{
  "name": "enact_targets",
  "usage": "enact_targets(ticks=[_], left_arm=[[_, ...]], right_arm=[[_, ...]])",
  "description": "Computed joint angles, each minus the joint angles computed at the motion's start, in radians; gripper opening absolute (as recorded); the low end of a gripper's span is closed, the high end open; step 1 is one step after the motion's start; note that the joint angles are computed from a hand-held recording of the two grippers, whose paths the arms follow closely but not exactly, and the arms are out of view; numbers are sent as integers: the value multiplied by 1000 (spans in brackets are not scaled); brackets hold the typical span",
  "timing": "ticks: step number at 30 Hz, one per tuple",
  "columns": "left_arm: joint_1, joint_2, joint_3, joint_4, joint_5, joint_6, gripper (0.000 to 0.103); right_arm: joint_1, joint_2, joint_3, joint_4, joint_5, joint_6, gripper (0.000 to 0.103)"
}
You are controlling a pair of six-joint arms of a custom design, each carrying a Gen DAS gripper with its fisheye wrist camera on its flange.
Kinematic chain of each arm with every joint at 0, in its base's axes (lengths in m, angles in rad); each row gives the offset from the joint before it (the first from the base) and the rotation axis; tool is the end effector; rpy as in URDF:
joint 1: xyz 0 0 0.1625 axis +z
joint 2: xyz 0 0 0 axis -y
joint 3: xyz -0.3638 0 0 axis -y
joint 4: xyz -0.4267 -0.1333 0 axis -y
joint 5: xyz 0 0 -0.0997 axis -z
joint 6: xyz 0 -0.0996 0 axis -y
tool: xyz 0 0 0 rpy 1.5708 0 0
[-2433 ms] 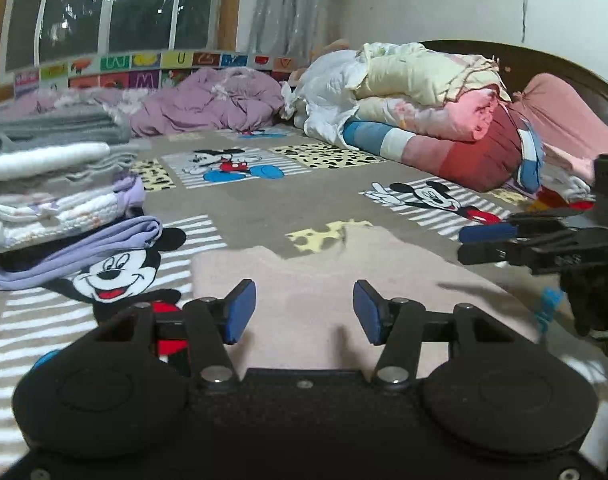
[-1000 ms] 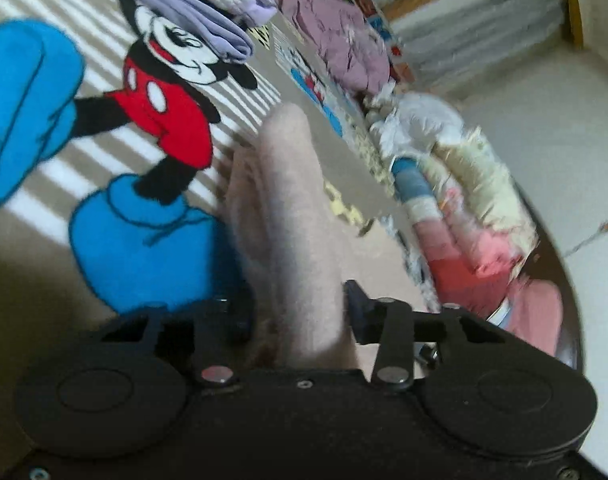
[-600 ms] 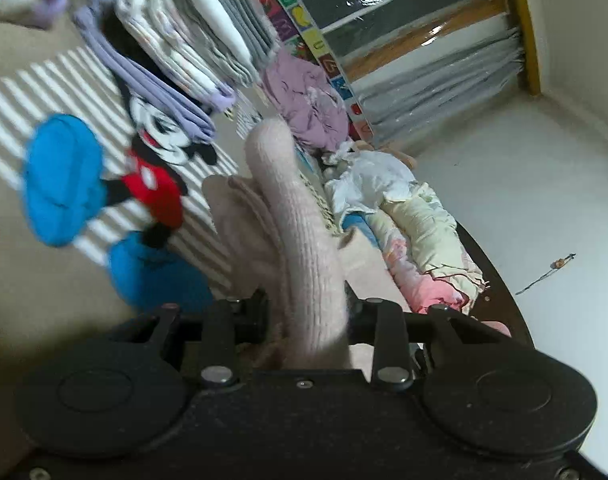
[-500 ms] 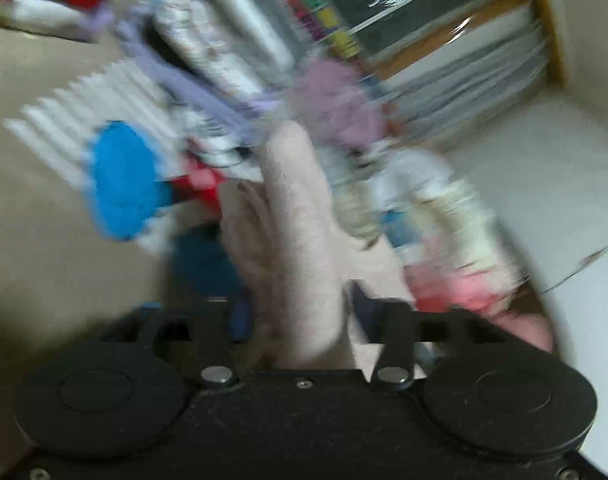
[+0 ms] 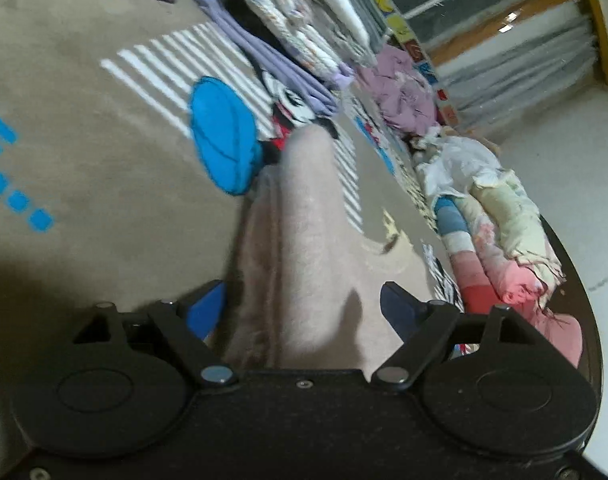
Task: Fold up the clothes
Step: 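Grasp the folded sweater with both grippers and lift it, then carry the folded sweater with both grippers toward the clothes stack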
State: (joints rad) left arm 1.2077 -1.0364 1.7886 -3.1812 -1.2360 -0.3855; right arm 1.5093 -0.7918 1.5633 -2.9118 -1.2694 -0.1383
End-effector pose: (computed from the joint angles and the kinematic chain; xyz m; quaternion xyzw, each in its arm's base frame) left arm -0.0697 -0.6509 0.1980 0.0794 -0.8958 0.4372 0.0090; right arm 0.1197 -0.7054 0.0975 -0.0786 0.9465 -0.2907 0.1157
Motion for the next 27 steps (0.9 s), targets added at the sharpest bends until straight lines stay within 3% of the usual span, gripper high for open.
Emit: enact_targets(ticks=[3, 5, 7, 9, 11, 21, 27], left_arm=[[14, 16, -17, 5, -56, 28, 69], [27, 14, -20, 12, -98, 28, 65], [38, 7, -16, 8, -134, 26, 56], [47, 1, -10, -2, -162, 24, 41], [53, -4, -2, -29, -189, 14, 35], [64, -66, 34, -249, -272, -3, 33], [68, -132, 30, -383, -297, 38, 33]], right_arm=[[22, 17, -12, 11, -31, -10, 78], [21, 22, -15, 13, -27, -7, 59], [13, 25, -13, 7, -8, 2, 51], [6, 28, -12, 0, 9, 9, 48], [5, 36, -16, -9, 41, 13, 44], [61, 120, -166, 40, 173, -3, 42], [134, 257, -417, 164, 269, -17, 42]])
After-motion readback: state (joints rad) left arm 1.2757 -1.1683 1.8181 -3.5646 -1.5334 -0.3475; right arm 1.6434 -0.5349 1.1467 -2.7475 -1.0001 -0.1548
